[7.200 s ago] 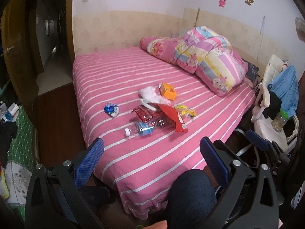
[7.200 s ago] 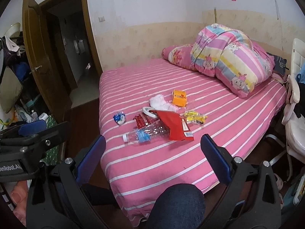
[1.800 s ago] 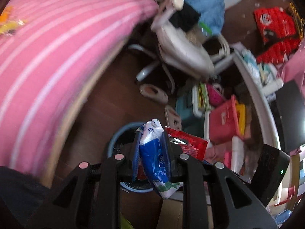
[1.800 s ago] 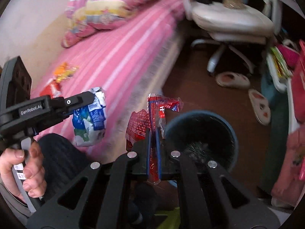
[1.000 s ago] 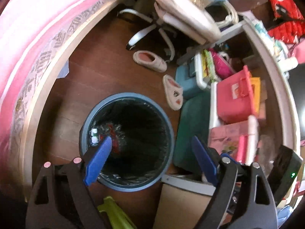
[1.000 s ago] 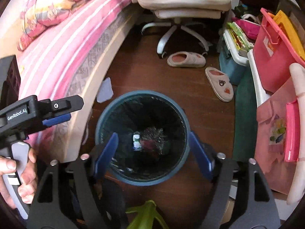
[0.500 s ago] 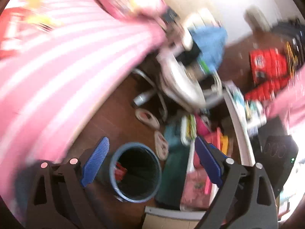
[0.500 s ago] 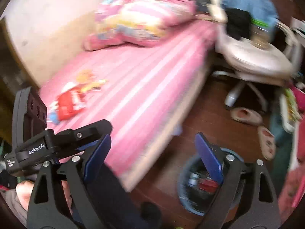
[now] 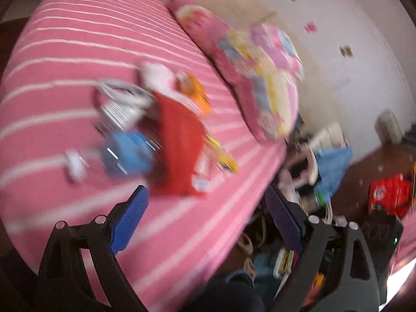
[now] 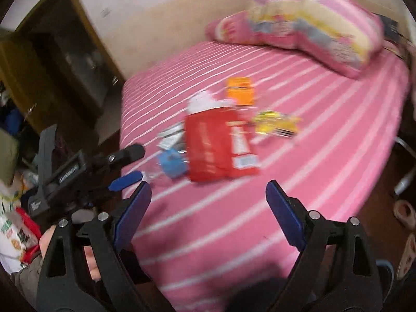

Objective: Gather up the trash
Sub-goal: 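Move left tool to white tape roll while right tool reaches white medicine box, then close left tool on tape roll while right tool grasps medicine box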

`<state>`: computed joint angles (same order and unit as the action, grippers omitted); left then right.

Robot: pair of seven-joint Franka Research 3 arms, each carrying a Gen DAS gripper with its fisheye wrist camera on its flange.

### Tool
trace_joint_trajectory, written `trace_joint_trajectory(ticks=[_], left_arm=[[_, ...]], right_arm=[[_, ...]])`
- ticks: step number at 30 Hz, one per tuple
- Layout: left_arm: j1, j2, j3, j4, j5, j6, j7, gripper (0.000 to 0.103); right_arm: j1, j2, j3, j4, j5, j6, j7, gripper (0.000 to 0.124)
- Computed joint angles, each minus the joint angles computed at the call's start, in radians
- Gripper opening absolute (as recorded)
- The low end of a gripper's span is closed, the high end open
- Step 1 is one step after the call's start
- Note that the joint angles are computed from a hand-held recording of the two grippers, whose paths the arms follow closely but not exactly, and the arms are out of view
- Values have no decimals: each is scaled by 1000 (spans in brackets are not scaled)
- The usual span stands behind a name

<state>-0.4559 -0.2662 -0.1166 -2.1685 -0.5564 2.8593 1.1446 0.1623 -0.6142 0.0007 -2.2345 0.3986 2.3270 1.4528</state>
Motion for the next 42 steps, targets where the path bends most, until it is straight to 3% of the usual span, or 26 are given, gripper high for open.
trace_joint_trajectory(ticks=[5,9,12,14,18,23,28,30,32,38,42], left_arm=[[-2,53,124,34,-205,-1,212,89],[25,129,184,108,-411,-79,412,89],[84,220,203,191,-476,-210,477,89],[130,285,209,251,-535,-339,486,87],[205,388,176,363,-583,-493,516,85],[271,480,119,456,-545,-613,462,42],[353,508,52,464,-633,-656,482,18],[371,500,27,465,-621,-642,495,16],[390,502,1,468,-619,-634,498,14],[473,459,-77,424,-742,-592,593,9],[491,401,-83,370,-880,-559,689,9]], right_arm=[[52,196,52,134,-2,36,11,89],[83,350,78,253,-39,19,27,89],[104,446,87,334,-52,15,40,89],[117,505,94,387,-76,5,54,89],[139,646,103,530,-209,-81,149,89],[188,796,87,697,-360,-219,230,89],[201,849,63,732,-379,-230,281,89],[205,856,58,728,-395,-218,284,87],[203,855,61,716,-387,-198,268,64],[188,805,70,647,-309,-127,223,52],[182,737,76,578,-279,-69,202,51]])
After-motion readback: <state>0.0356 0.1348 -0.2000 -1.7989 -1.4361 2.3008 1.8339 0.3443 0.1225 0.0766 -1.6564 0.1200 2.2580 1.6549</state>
